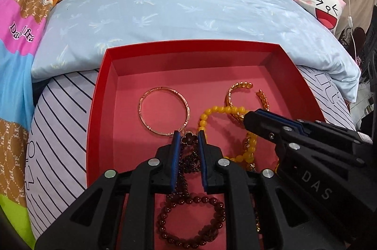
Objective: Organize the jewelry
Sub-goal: 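Carry the earring and yellow bracelet into the red tray and open both tools, then withdraw both tools from the tray to the remaining gold hoop earrings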
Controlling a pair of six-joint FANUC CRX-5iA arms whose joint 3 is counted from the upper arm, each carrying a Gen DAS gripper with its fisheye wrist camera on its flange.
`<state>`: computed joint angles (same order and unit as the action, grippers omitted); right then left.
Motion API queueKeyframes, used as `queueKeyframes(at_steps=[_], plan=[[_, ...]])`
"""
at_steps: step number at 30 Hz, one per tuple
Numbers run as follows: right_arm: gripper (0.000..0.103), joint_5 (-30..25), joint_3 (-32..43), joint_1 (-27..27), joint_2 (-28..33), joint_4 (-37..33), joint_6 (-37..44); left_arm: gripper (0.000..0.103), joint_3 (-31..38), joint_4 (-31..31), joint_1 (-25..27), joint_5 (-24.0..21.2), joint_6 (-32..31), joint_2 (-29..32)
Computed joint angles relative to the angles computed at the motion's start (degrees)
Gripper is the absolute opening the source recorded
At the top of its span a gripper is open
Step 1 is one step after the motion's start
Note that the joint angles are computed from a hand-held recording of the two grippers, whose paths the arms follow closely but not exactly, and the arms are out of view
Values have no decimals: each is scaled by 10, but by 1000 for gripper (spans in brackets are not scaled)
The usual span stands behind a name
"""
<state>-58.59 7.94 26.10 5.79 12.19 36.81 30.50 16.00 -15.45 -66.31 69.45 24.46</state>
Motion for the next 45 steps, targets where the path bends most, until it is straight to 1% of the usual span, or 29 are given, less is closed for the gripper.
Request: queueKeyframes(at_steps=[1, 4, 5, 7, 12, 13, 14, 15, 16, 17, 21, 28, 32, 34, 45], plan=[[10, 1, -3, 2, -2, 7, -4, 17, 1, -4, 0, 1, 2, 0], [14, -1, -17, 12, -9, 45, -24, 32, 7, -14, 0, -2, 19, 1], [15, 1, -20, 14, -12, 50, -27, 33, 2, -12, 0, 3, 18, -2], [21, 2, -33, 23, -23, 74, -40, 35, -15, -13, 1, 21, 16, -15], [23, -5, -57, 50, -48, 124, -64, 37, -35, -17, 0, 27, 15, -38], [24, -8, -62, 57, -54, 135, -70, 40, -42, -17, 0, 31, 14, -45], [25, -12, -67, 63, -60, 143, -75, 46, -51, -23, -1, 37, 14, -55], [29, -15, -71, 69, -65, 152, -80, 49, -61, -29, -3, 45, 16, -67], [31, -19, -76, 75, -70, 162, -85, 53, -73, -31, -3, 53, 14, -79], [32, -24, -82, 83, -76, 173, -91, 54, -83, -31, -3, 58, 11, -88], [33, -46, -105, 115, -104, 208, -116, 54, -115, -22, 0, 61, 0, -122], [33, -77, -140, 171, -153, 232, -165, 55, -170, -29, 1, 66, -14, -185], [33, -93, -157, 200, -174, 243, -194, 60, -201, -22, 4, 67, -21, -216], [33, -104, -166, 216, -185, 249, -210, 60, -216, -21, 4, 67, -23, -231], [33, -152, -204, 279, -226, 264, -273, 61, -268, -18, 7, 56, -26, -282]])
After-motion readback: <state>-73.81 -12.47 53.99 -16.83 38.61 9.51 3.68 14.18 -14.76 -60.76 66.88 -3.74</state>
